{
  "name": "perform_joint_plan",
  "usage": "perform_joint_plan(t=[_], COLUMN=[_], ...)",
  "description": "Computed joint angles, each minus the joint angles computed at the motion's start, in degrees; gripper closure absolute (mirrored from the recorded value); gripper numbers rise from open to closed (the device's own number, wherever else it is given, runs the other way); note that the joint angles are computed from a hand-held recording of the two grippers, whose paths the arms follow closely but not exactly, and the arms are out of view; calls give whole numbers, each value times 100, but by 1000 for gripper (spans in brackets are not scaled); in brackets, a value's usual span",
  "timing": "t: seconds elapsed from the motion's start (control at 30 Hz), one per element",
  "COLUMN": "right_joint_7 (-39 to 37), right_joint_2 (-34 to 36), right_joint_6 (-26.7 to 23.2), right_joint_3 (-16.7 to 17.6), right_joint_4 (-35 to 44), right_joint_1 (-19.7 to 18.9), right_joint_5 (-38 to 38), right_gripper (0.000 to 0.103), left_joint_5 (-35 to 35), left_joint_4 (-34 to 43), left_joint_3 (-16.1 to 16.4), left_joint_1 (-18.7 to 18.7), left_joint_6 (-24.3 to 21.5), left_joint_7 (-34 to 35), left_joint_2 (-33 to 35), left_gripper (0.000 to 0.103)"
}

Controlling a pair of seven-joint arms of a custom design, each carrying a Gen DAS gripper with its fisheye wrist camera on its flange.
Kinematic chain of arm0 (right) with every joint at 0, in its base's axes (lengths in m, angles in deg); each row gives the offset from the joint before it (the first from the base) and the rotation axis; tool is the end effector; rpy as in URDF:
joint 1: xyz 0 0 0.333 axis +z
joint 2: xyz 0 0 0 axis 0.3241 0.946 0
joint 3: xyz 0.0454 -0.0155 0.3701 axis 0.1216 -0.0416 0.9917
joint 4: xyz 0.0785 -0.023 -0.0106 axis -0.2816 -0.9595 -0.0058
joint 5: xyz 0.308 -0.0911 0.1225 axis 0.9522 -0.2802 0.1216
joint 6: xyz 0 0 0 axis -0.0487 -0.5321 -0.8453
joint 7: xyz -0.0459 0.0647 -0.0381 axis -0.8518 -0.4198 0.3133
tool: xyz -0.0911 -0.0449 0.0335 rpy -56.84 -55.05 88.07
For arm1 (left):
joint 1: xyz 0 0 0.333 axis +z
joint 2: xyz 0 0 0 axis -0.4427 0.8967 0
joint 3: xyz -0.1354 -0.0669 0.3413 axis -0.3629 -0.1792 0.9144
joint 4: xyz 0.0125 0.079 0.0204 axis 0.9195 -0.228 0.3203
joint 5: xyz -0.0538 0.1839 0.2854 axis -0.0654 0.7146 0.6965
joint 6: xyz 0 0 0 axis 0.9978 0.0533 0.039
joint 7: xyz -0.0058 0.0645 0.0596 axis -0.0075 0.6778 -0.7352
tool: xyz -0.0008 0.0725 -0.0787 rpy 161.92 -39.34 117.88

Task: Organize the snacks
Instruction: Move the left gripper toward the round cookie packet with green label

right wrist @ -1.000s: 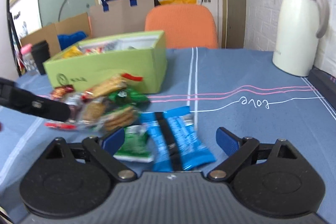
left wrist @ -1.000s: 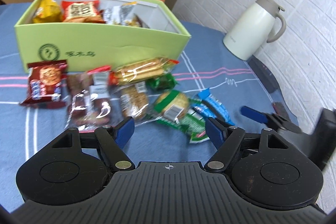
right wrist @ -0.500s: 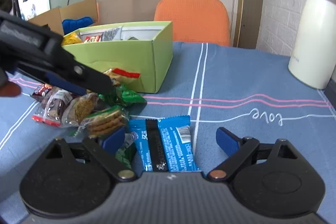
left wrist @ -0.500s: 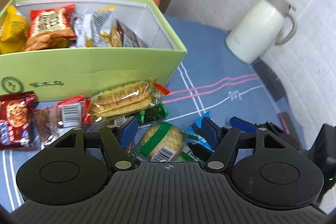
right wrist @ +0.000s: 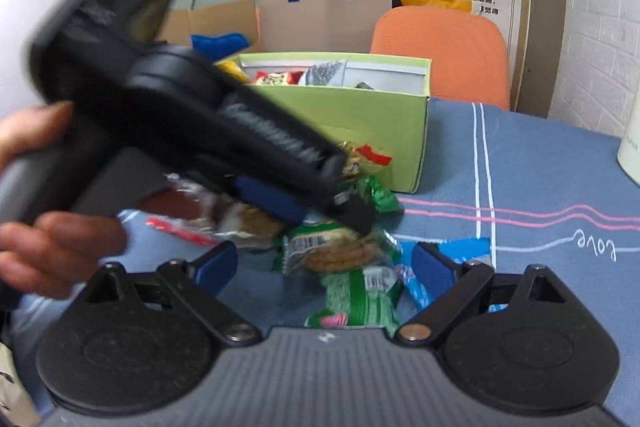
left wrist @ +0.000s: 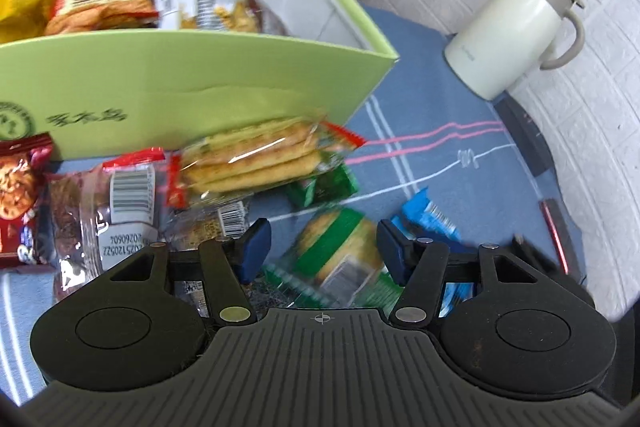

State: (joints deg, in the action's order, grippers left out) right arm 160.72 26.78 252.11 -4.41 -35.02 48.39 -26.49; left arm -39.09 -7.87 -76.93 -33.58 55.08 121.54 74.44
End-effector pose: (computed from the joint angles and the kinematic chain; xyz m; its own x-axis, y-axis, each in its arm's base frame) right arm 0.6126 0.2534 0.3796 0.1852 -0.9809 -0.0592 -0.5562 -0.0550 -0.8292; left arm 0.7453 -0.2937 0.4104 -0.4516 -0.7782 0.4364 -0.8415 0.2090 -0.4982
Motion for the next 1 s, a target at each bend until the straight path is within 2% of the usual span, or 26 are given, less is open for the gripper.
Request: perform_joint_plan(t=[0.07,0.13,0.17,0.27,0.3,0.33,0.4,0.5,0.57,0.63,0.73,0.77,0.8,0.87,0.9,0.93,0.97,1.0], right_joint_7=[135,164,184,301,329,291,189,172,195,250,539,370,236,647,584,298,2,41], right_joint_2=[94,182,206,184,164,148,149,260,315,389,375,312,223,-18,-100,-120,-101,-73], right_joint_6=[-188,-389,-442,-325,-212,-129,-234,-634,-708,-844,-1055,-1121,-1080,-865,-723,-576,-504,-479], right_joint_3=[317,241,312,1002,1069,937,382,58,317,335,-160,-251,-141,467,573,478,184,25], right_joint_4=[193,360,401,298,229,199,271,555,648,787,808,752,628,181,10,-33,25,61], right_joint_1=[-338,-274,-318,-811,-840,-695,-196,6,-236,-258,194,347,338,-117,-164,-10,308,425], right_joint_5=[-254,-314,-405,-918,-1072,-1059,-778,-616,-774,-819,-928,-696,-565,-1299,-1383,-1085,-640,-596], right_gripper=[10,10,10,10,10,10,10,10,10,10,9,10,9,9,10,10,10,10], left_joint_5=[-97,-166,-181,-229,-291,-376,-586,-776,-909,-1003,-1109,-1142,-1167,-1241,-1266,-1292,-1333,-1398], left_joint_4=[-311,-627,-778,-1158,-1294,-1415,-1571,-1463,-1408,-1347,-1261,-1307,-1352,-1448,-1451,-1452,-1456,-1470], left_joint_3=[-62,-78,-75,-129,-209,-297,-444,-516,-528,-511,-502,-512,-527,-560,-559,-535,-511,-527], left_joint_1=[159,300,349,523,625,729,910,993,1019,1011,992,1008,1034,1105,1117,1111,1110,1138], left_joint_6=[126,267,374,565,612,655,681,519,439,384,303,340,366,416,401,396,391,379], left_joint_7=[78,134,158,237,322,409,505,583,598,605,659,747,854,1056,1109,1111,1074,1076], left_joint_2=[-141,-291,-365,-567,-630,-683,-745,-679,-652,-627,-592,-617,-642,-686,-687,-688,-693,-698], left_gripper=[61,61,61,60,59,57,56,54,53,53,51,49,49,48,47,47,48,48])
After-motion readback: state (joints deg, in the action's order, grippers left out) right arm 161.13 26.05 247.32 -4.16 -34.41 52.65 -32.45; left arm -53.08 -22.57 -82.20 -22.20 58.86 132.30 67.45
